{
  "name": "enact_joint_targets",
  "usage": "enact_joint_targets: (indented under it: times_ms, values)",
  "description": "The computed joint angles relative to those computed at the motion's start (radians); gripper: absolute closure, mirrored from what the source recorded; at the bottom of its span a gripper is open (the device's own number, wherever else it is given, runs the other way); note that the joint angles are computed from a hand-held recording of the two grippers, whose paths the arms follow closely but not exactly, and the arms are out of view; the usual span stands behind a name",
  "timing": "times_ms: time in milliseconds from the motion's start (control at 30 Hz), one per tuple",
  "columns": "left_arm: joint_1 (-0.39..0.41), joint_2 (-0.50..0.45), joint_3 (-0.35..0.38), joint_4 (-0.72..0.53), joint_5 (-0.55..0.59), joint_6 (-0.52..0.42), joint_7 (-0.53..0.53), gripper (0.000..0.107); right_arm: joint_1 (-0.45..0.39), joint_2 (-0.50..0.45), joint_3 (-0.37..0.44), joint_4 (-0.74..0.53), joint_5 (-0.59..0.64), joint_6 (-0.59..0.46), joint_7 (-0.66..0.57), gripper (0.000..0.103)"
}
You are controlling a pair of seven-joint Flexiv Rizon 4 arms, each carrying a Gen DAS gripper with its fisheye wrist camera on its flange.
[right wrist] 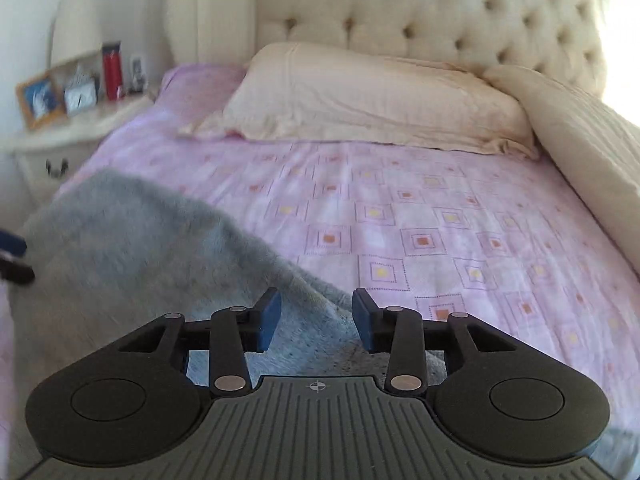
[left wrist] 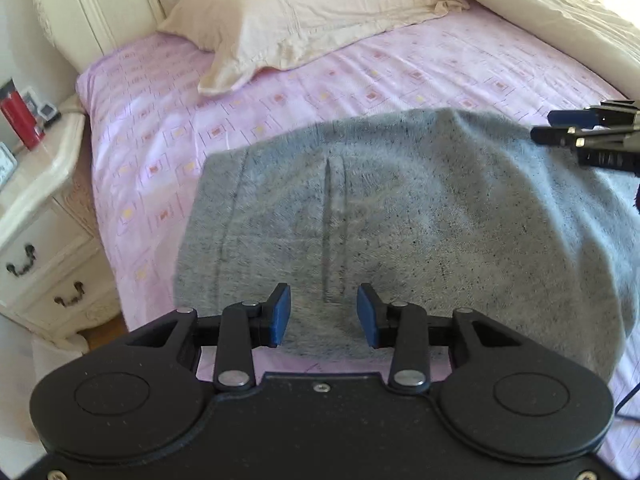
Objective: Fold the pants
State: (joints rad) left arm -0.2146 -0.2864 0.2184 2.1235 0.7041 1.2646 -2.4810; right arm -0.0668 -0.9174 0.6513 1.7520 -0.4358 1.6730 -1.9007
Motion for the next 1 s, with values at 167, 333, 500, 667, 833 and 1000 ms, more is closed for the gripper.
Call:
enact_joint_targets:
  times_ms: [167,333,500,667,833,1000]
  values:
    - [0.145,-0.023,-0.076,0.106,-0.251,0.137,0.184,0.058,0.009,-0.008,0.005,-0.039,-0.007,-0.078,-0.066,0.065]
    - [0.288,-0.021,-0.199,0.215,-0.494,0.260,0.388,0.058,0.026,0.008,0.006,-0.054,0.014,-0.159,-0.163,0.102]
    - [0.101,-0.044,-0.024,0.168,-0.444,0.243,0.347,0.058,0.150,0.020,-0.126,-0.100,0.090,-0.108,-0.082,0.101]
    - [0.077,-0.039,-0.010,0.187,-0.529,0.251,0.392,0.058,0.038,0.006,0.002,-0.070,0.157,-0.048,-0.057,0.090]
    - [-0.116,-0.032,0.146,0.081,-0.381,0.094,0.262,0.066,-0.161,0.038,0.130,-0.008,0.222,-0.095,0.012,0.085]
    - [-0.140,-0.022,0.099,0.009,-0.270,0.043,0.178,0.066,-0.260,0.118,0.071,0.045,0.277,-0.177,-0.013,0.085]
